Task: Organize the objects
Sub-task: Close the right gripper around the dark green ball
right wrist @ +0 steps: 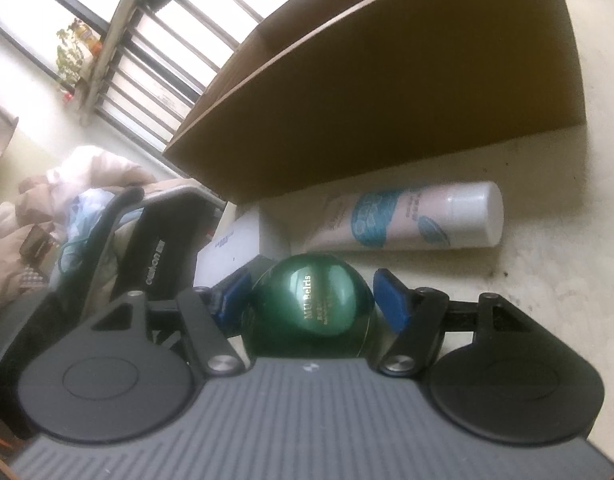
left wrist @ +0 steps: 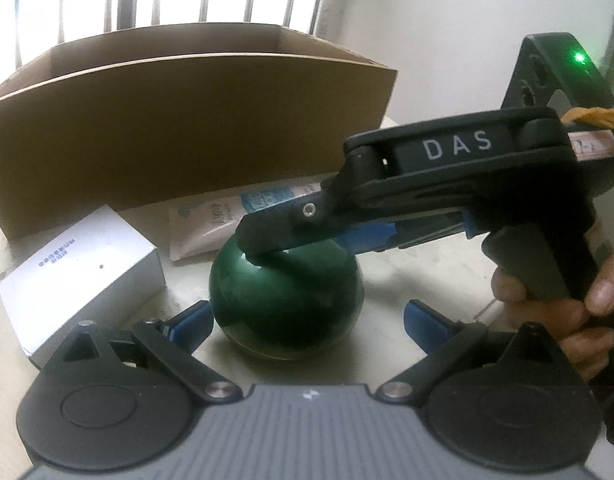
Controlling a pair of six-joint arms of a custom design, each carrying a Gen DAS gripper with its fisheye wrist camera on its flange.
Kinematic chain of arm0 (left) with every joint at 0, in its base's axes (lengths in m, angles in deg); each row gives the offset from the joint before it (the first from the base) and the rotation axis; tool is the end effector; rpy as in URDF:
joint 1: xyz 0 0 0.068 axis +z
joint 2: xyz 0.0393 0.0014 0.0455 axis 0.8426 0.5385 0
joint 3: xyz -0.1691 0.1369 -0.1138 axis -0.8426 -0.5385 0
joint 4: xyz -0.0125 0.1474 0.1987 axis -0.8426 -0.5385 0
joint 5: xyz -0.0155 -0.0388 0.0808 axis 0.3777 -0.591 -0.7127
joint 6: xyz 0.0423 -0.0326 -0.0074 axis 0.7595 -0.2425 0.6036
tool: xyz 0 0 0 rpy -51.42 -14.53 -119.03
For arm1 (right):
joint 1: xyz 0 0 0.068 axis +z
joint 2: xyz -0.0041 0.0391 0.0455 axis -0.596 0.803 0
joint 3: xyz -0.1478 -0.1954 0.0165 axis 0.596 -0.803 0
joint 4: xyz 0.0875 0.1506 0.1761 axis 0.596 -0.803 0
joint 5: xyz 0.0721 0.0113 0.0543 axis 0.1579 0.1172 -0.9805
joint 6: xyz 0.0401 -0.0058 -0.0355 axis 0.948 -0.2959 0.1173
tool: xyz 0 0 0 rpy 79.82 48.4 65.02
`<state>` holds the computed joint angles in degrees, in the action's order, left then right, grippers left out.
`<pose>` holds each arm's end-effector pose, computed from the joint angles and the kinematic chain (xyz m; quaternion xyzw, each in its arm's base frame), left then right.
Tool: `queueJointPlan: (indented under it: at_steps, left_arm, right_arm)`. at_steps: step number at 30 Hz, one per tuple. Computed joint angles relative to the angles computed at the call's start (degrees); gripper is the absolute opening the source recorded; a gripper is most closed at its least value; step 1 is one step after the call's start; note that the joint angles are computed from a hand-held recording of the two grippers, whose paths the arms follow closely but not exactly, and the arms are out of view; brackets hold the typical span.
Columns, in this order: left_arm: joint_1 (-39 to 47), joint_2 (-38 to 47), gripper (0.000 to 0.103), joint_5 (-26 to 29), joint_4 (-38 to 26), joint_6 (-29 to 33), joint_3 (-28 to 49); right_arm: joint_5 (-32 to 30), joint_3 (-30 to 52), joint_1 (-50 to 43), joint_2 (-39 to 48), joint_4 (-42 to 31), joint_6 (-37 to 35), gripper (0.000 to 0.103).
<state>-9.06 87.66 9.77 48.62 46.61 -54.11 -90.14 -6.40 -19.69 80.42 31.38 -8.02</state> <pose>0.0892 -0.1734 0.1596 0.1871 0.9031 -0.1623 0.3508 0.2384 0.0945 0.1268 -0.0687 0.8798 0.4013 0.2453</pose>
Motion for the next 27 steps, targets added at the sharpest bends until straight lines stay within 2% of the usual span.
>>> queueJointPlan:
  at_steps: [11, 17, 20, 22, 27]
  left_arm:
    - [-4.5, -1.5, 0.101, -1.5, 0.2, -0.8, -1.3]
    - [-5.1, 1.1, 0.101, -3.0, 2.1, 1.0, -1.7]
    - [-4.9, 4.4, 0.102, -3.4, 2.9, 0.6, -0.8]
    - [-5.1, 9.0, 0.102, -3.6, 6.1, 0.0, -0.3]
    - [-5.6, 11.4, 0.103, -5.4, 7.8, 0.2, 0.0]
  right_arm:
    - [-2.0, -4.7, -2.1, -4.9, -1.2, 0.1, 0.068]
    - [-1.2, -6.0, -2.1, -6.2, -0.2, 0.6, 0.069]
    - [-0.9, -5.9, -2.2, -5.8, 0.3, 1.0, 0.075]
    - [-0.9, -5.8, -2.5, -5.4, 0.7, 1.4, 0.080]
    - [-0.3, -6.0, -3.1, -4.7, 1.9, 1.5, 0.083]
